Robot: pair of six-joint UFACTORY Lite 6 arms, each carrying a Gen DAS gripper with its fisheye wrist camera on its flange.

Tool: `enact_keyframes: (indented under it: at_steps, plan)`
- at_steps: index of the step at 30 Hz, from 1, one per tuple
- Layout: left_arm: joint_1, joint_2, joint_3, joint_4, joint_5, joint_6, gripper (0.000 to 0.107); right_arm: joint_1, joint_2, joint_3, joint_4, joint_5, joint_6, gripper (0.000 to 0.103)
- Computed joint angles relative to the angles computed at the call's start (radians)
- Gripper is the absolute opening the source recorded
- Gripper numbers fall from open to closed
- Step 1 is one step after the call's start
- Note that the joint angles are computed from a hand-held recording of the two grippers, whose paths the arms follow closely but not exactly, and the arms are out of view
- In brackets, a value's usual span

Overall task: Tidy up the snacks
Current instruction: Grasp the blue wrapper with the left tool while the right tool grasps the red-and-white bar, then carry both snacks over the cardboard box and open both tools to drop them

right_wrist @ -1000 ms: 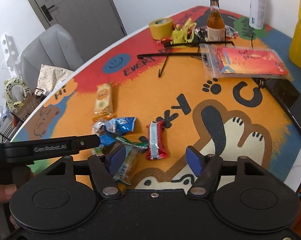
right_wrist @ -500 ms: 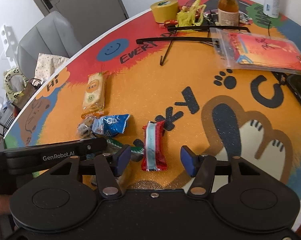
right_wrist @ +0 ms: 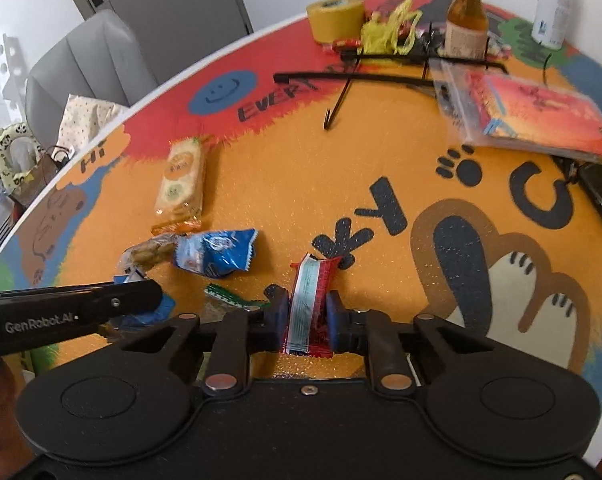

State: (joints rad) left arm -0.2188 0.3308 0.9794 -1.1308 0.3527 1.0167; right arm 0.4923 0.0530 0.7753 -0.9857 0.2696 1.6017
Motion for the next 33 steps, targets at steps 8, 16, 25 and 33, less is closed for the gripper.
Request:
enact_keyframes:
  at_steps: [8,16,25,33]
  plan:
    - [0.097,-0.197,-0.120,0.034,0.076,0.008,0.016,0.142,-0.135,-0.034,0.013,0.131,0.082,0.018]
    - [0.249,-0.397,-0.205,0.151,0.209,-0.042,0.016,0.347,-0.182,0.021,0.006,0.275,0.185,0.018]
    - [0.436,-0.553,-0.235,0.252,0.365,-0.065,0.016,0.504,-0.155,0.120,-0.019,0.369,0.240,0.018]
    - [0.621,-0.597,-0.209,0.301,0.452,-0.074,0.016,0.577,-0.086,0.188,-0.089,0.343,0.321,0.018]
